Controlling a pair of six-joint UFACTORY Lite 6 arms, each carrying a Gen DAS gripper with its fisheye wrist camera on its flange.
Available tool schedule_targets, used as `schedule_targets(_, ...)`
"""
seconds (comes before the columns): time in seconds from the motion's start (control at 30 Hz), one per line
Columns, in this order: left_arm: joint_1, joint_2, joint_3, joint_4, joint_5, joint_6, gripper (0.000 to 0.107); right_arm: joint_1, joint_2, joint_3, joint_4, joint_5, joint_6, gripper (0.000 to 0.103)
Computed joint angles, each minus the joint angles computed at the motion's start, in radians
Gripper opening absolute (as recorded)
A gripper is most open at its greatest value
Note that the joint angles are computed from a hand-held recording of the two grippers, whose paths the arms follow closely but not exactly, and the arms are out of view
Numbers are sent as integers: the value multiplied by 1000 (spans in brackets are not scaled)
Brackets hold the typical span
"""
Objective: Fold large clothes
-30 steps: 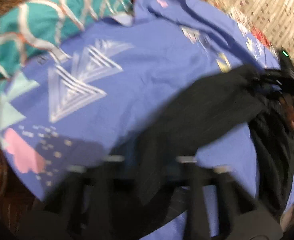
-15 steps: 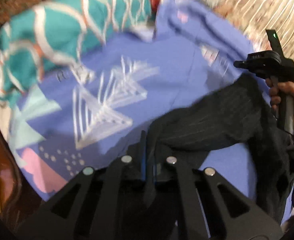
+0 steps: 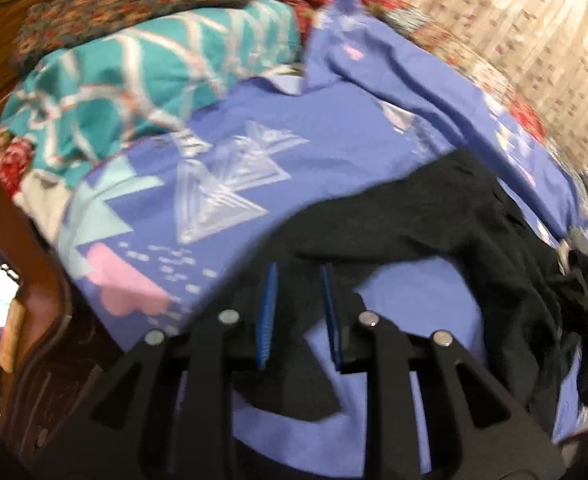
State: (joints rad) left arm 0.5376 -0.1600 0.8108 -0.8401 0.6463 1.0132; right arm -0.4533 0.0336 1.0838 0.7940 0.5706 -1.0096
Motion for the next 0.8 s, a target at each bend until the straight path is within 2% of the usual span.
schedule_targets(0.1,-169,-54,-31,72,-5,-131,22,-100,-26,-19,-119,-31,-24,95)
schedule_targets(0.27,-529,-110,-71,186,-66,-399,22,13,69,58,-274,-92,-80,101)
schedule_targets(0.33,-682,-89,-72,250,-124,-515,23,68,209,152,-447,-120,52,101)
schedule_targets(0.37,-758,-54,-59,309,-157,-599,28,63,258,174,-551,-142,126,88)
schedule_targets(0.4,-829,-8,-44,369,-180,-687,29,33,350,237,-630,-144,161,33)
schedule_targets(0.43,-873,26,-33,393,-189,-732,29,-1,435,341,-667,-104,213,26)
schedule_targets(0.5,-964,96,-14,418,-215,-793,29,-152,586,550,-615,-71,337,26)
schedule_targets(0.57,-1033,161,14,503,-235,-890,29,-254,730,760,-591,10,438,26)
schedule_targets(0.6,-1065,204,37,543,-238,-929,29,-291,799,864,-569,68,480,28)
schedule_targets(0.7,-1107,267,77,586,-244,-952,30,-385,984,1144,-373,346,523,40)
schedule_targets(0.73,-1112,283,90,600,-246,-958,31,-394,995,1172,-327,395,506,42)
schedule_targets(0.8,-1096,319,117,549,-240,-903,33,-390,927,1102,-238,387,419,54)
